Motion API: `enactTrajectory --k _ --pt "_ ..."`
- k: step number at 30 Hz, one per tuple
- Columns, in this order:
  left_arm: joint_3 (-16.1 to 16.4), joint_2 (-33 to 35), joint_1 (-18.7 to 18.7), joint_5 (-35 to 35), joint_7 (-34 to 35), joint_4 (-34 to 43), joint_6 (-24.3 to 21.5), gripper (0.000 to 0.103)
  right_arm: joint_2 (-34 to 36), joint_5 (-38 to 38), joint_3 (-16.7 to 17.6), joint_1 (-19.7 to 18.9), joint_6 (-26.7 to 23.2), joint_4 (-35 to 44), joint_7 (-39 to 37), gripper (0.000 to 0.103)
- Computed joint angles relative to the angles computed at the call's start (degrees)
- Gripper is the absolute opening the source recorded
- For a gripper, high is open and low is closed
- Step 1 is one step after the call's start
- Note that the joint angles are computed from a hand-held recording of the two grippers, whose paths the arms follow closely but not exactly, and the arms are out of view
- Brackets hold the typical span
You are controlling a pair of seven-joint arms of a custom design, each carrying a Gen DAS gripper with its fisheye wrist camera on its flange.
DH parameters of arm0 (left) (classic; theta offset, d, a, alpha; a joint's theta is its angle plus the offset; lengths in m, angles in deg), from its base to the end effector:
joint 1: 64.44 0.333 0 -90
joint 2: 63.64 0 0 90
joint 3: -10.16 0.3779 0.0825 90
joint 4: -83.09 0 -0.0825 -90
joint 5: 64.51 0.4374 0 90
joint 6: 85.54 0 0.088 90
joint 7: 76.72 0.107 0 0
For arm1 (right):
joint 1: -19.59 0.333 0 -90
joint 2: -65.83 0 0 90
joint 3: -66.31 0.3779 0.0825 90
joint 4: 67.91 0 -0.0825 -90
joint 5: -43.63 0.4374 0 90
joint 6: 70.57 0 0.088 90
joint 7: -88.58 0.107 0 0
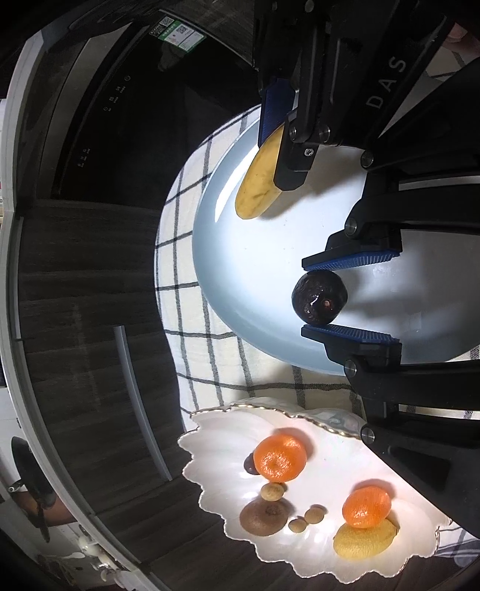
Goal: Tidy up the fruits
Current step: 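Lift plum and banana and carry both over the white bowl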
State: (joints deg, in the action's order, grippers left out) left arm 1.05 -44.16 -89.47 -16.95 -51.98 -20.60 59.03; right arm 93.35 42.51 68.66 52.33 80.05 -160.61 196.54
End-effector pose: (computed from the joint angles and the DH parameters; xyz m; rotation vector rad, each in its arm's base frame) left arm 0.6099 -0.4084 0.4245 -1.7876 1.8524 -0.5415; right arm 0.6553 0.4541 0.4337 -2.1180 1.5559 -0.2221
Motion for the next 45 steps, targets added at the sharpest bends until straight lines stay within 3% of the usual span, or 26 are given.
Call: enactTrajectory --k 11,22,31,45 --pt "-0.2 -2.7 -0.1 2.2 -1.3 -0.8 0.4 0.029 -3.4 -3.1 -0.9 1.2 0.7 -1.5 3.0 0.031" --pt "-1.0 -8.3 2.0 4.9 -4.0 -4.3 0.9 0.029 -4.2 -7.5 -0.8 3.1 -0.6 1.7 5.8 0.031" --pt "-1.9 -14.9 6.1 5.9 -5.9 -10.0 1.5 0.029 -1.2 -9.7 -0.4 6.0 -2.4 9.2 7.0 0.031" --pt "-2.7 -24.5 14.6 5.7 -8.0 -20.3 2.6 0.029 9.8 -8.4 -0.8 12.0 -7.2 27.1 6.7 0.031"
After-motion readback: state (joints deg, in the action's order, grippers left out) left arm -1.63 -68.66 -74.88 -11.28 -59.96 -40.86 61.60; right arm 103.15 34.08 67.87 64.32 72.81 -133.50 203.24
